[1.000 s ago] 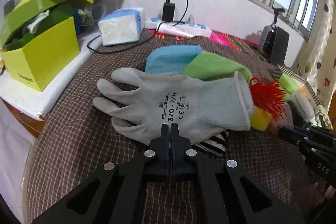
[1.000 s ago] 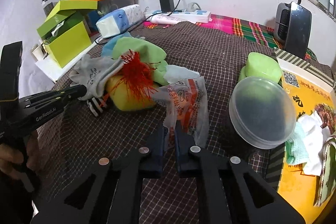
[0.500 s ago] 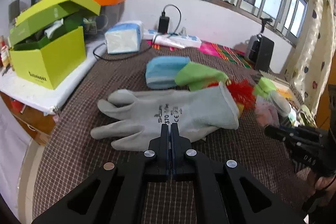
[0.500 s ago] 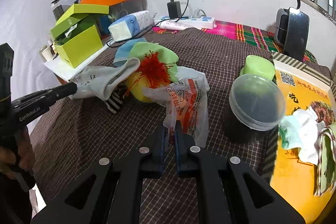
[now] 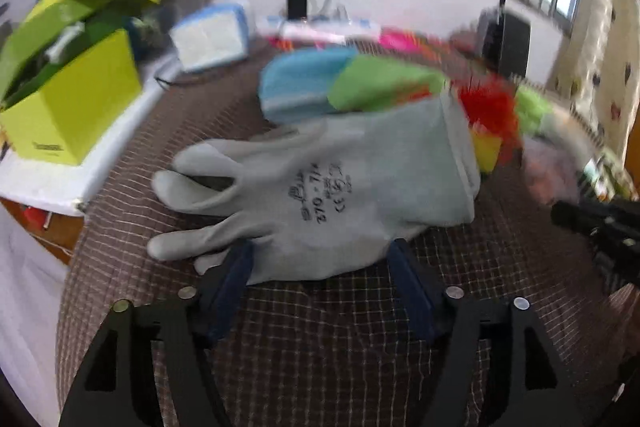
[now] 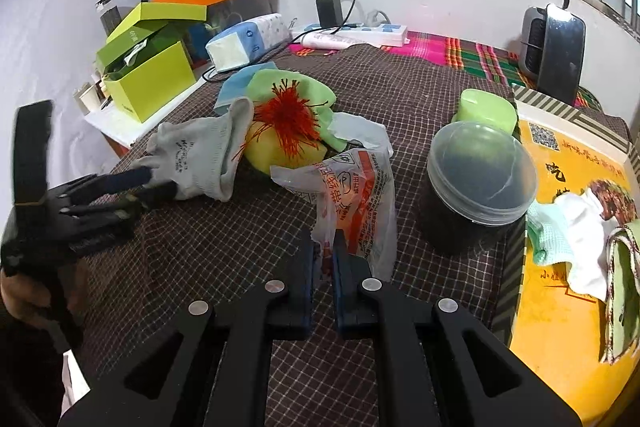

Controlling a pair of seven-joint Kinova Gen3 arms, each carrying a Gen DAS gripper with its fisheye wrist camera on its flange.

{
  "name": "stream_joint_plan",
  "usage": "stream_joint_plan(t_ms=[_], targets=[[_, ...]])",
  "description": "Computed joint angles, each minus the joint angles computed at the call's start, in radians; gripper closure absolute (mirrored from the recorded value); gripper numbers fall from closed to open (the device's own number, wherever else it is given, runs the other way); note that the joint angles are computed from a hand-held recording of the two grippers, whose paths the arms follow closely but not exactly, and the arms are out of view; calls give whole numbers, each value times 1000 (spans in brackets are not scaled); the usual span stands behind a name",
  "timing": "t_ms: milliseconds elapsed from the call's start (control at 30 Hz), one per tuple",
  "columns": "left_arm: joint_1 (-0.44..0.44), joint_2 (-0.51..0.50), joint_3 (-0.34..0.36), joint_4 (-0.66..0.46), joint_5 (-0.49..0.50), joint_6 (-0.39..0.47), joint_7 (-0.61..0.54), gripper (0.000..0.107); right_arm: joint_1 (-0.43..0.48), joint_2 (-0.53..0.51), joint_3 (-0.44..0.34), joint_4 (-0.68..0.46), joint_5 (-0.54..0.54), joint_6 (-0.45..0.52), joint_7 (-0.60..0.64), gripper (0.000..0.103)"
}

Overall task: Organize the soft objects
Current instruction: 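Lift the grey glove with the left tool while the right tool lifts the plastic bag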

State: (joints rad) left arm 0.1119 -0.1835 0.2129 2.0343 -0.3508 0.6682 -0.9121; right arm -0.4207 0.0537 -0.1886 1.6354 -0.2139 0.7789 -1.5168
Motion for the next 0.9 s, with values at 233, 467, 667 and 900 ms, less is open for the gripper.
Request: stream_joint_plan(t_ms=[233, 467, 667, 900], targets=[[6, 21, 41, -20, -105, 56, 107, 59, 3, -1, 1, 2, -8, -3, 3, 95], [7, -38, 5, 10, -90, 48, 136, 93, 8, -19, 4, 16, -22, -11, 15, 95], [-19, -171, -15, 42, 8, -12, 67, 93, 11, -50, 6, 33, -27, -23, 18, 95], [-65, -276, -8, 36, 123, -28, -15, 93, 10, -94, 8, 52, -39, -36, 24, 95]])
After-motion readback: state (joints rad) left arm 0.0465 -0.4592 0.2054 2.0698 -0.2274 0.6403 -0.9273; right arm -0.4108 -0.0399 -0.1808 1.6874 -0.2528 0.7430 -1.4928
